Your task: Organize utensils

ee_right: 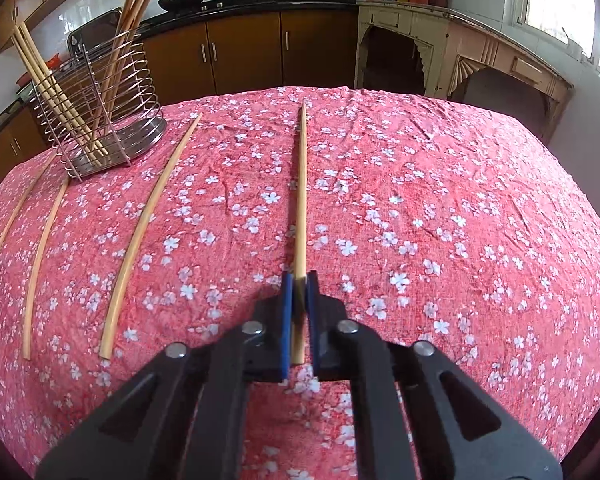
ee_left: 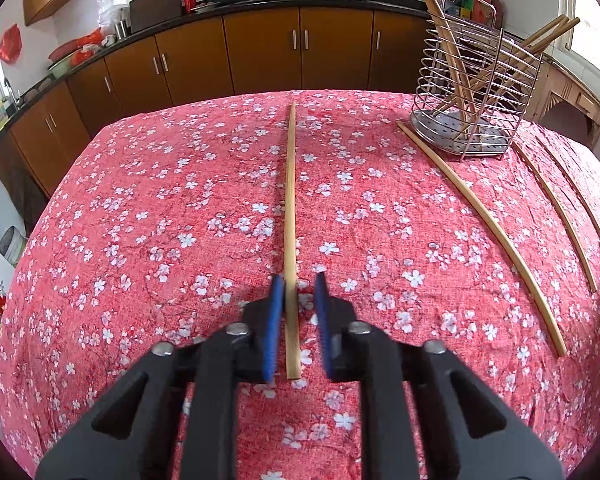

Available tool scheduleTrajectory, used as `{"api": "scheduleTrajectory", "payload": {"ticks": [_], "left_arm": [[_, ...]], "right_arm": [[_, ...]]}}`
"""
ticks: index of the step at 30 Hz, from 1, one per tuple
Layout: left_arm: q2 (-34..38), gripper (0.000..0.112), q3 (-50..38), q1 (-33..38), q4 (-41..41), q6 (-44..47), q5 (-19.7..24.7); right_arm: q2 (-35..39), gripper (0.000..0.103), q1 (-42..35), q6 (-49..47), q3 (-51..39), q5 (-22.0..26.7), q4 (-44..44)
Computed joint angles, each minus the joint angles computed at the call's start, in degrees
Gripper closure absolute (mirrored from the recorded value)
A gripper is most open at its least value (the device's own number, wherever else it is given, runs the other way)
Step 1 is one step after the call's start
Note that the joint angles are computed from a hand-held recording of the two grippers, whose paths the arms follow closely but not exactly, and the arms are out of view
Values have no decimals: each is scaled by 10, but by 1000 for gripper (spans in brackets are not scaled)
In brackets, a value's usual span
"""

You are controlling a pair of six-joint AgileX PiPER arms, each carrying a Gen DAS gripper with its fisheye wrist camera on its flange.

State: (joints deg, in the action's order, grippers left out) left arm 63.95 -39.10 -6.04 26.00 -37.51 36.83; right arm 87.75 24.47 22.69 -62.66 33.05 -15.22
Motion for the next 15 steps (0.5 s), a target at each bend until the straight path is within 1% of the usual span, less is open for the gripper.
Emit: {"api": "scheduleTrajectory", "payload": {"ticks": [1, 4, 7, 12, 15], "left_arm": [[-1, 105, 1, -4, 6, -9, 3], [-8, 105, 2, -9, 5, -9, 11], [-38, 105, 10, -10, -11, 3, 15], [-99, 105, 4, -46, 10, -18, 51], [-110, 105, -2, -68, 31, -34, 67]], "right_arm": [[-1, 96, -1, -3, 1, -1, 3], [-11, 96, 1, -1, 4, 8, 1], [-45, 96, 1, -3, 18, 9, 0], [-90, 96, 4, -16, 20, 27, 1], [-83, 96, 8, -11, 22, 35, -16]]}}
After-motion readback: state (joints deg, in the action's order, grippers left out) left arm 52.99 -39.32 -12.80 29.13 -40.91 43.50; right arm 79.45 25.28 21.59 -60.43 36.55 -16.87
